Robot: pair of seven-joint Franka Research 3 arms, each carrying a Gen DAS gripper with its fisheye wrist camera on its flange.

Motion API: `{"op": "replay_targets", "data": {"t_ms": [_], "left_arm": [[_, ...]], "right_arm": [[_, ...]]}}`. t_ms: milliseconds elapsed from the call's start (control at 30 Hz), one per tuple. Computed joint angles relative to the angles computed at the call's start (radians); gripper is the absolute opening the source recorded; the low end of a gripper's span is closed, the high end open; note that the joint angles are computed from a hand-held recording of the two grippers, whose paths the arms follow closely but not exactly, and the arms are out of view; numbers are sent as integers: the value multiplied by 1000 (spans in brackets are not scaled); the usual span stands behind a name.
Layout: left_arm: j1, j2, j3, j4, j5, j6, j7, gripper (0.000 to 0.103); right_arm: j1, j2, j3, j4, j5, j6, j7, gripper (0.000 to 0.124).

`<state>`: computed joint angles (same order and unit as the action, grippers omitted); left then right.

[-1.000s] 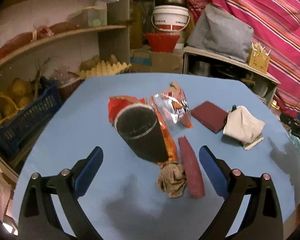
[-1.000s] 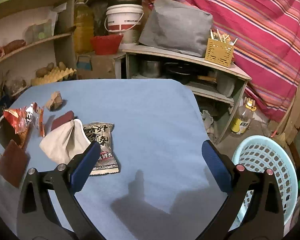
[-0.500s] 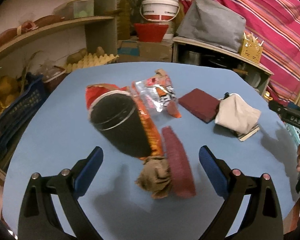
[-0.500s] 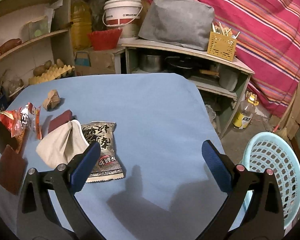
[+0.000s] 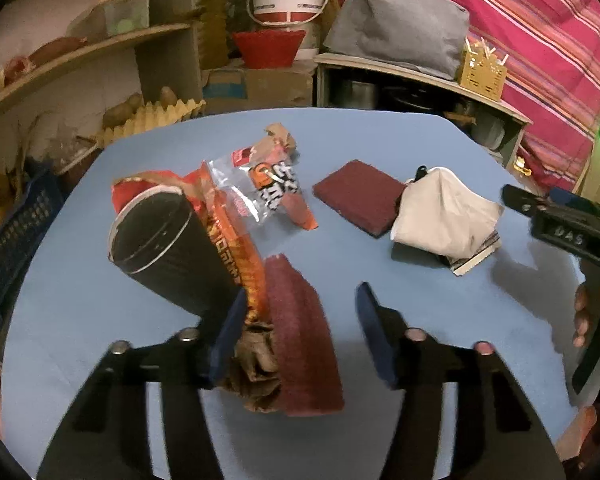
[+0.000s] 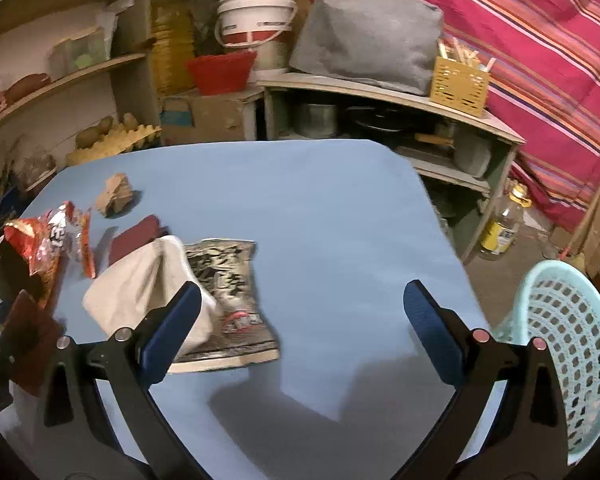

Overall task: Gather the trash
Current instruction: 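Grasp the white cloth with the right tool while the left tool grasps the dark red sponge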

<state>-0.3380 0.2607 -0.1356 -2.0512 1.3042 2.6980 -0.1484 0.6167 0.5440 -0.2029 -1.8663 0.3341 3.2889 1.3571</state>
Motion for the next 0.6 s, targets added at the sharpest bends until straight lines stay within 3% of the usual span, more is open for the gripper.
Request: {"op": "replay_targets", "data": {"t_ms": [100,267,400,467,500,567,600], "left_arm": [[2,3,-3,8,-9,14,19,33],[-5,12,-4,22,-39,9,66,22],[-11,12,1,21,-45,9,73,22],[-13,12,2,22,-45,4,72,22],[-13,12,3,21,-44,5,72,21],[-13,10,3,20,-49,1,74,20],[-12,10,4,20,-50,2,72,20]], "right_arm": [[0,14,16,16,-14,-6,-14,98],[-64,33,106,56,-51,-53,-37,94],[-128,43,183,88,-86,-116,-62,66],[-208,43,275,92,-83,-137,-92,46],[-233,42,303,93,-80,-142,-103,40],[-275,36,350,90,-71,-151,-129,17],[-300,30,377,82,-65,-150,-147,13]]}}
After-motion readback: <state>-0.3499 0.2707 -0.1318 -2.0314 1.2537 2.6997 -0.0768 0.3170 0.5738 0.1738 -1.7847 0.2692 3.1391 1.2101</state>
